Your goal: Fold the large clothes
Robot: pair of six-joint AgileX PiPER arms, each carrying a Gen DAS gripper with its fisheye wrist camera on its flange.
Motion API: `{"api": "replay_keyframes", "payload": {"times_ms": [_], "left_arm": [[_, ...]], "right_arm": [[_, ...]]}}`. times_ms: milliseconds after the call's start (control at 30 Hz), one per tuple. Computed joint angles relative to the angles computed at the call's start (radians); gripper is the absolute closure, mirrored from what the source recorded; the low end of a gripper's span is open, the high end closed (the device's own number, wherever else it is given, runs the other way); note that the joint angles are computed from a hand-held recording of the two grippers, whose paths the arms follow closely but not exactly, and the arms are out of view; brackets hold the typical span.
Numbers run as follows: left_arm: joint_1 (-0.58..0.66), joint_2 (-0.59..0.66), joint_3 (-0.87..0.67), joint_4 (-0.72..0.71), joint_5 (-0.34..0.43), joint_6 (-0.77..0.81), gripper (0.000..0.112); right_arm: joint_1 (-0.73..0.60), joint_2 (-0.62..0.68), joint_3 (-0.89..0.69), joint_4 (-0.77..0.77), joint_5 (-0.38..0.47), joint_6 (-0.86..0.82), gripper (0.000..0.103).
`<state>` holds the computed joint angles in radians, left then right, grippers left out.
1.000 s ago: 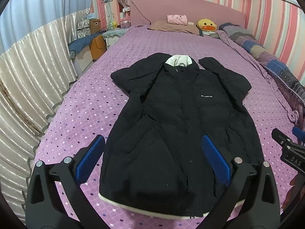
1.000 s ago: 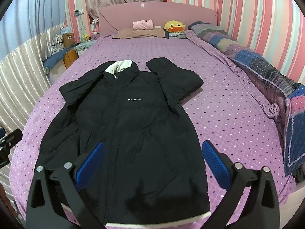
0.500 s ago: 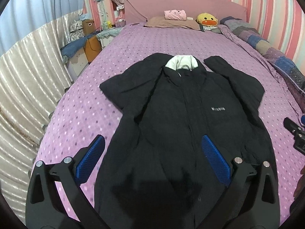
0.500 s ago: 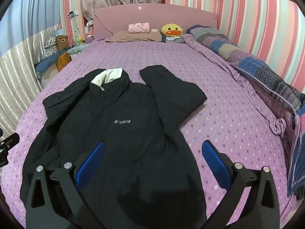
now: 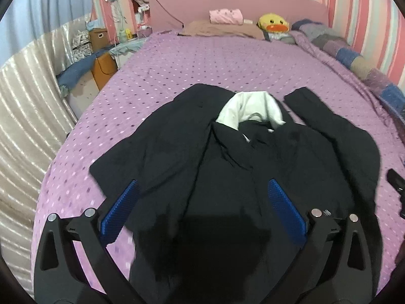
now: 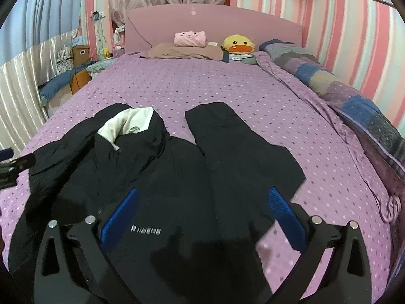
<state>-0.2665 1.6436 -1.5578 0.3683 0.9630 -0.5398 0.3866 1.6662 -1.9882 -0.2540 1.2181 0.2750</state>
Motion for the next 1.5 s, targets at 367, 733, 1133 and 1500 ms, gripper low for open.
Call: {"api": "replay_keyframes", "payload": {"times_ms": [367,733,1133,1500], "left_arm": [[0.154,0.552,-0.519,-0.080,0.120,0.221,0.024],[0.162,0.619,-0.536,-0.047,0.064,0.242,0.100],[0.135,0.215,0.114,0.007,-0.265,0.331,0.108],[0.100,-0.107,0.505,-0.016,-0.326,0.346,0.107]], "right_arm": [[-0.042,0.125,-0.028,0.054,-0.050,-0.044,0.002],[-0.010,0.123,0.072,0.028,-0.100,-0.027,0.002],[0.002,0.211,0.058,-0.039,-0.190,-0.004,0.002],[0.040,0.174,0.095,-0.020,-0.139,-0.010,0.002]]}}
